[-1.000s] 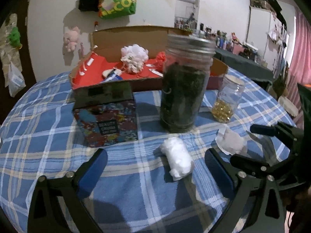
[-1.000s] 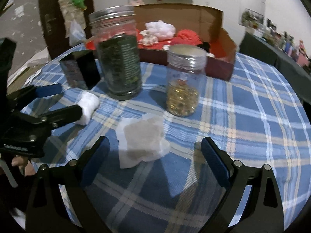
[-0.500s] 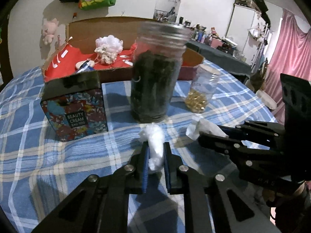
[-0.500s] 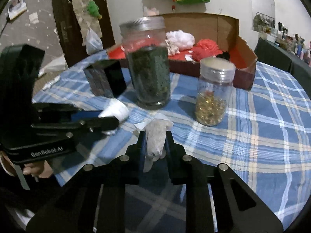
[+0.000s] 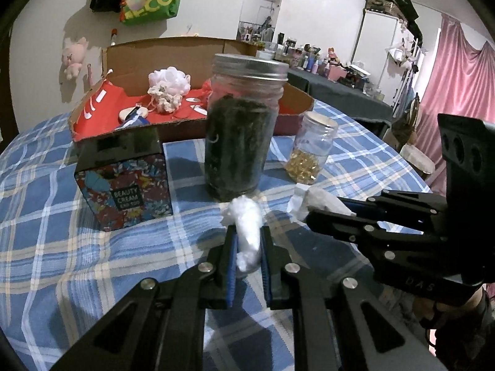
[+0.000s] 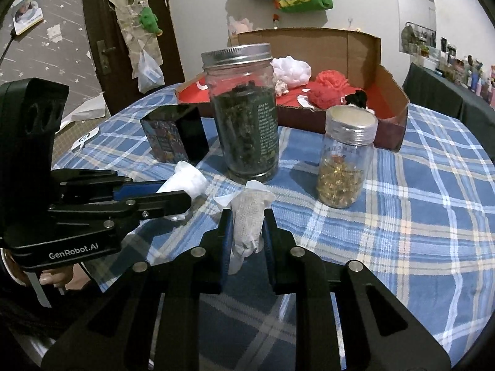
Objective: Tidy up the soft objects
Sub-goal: 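Carry the cotton roll and square pad up and over into the red box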
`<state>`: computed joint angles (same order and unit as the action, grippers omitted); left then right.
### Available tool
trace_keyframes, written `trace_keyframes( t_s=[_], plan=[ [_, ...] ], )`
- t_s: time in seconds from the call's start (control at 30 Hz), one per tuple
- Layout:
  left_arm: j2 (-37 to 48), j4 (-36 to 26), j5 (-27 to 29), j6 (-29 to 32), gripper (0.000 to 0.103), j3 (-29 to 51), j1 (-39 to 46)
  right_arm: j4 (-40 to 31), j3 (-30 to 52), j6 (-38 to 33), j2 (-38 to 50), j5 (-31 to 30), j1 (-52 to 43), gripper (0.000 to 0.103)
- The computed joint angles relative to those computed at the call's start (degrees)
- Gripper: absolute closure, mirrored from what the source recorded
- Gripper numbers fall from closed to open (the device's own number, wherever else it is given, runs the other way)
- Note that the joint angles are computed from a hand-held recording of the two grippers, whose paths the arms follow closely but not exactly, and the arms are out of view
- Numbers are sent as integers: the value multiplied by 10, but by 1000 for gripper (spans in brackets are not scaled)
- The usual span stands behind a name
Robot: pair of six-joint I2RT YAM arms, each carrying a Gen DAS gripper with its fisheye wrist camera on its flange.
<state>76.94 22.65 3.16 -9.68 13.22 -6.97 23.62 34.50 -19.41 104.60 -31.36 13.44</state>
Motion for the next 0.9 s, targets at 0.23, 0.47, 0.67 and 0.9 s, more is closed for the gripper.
trace_keyframes(
  t_s=[0.23, 0.47, 0.67, 0.9],
  plan=[
    [-7, 1, 1, 4, 89, -14, 19, -13, 2, -4, 4, -4, -11, 85],
    [-45, -24, 22, 26, 89, -41, 89, -24, -3, -14, 0, -4, -37, 85],
    [-81, -55, 50, 64, 89, -55, 174, -38, 1, -26, 6, 4, -72, 85],
    [-81, -73, 84, 115, 89, -44, 260, -60, 23, -32, 13, 12, -102, 85]
  ],
)
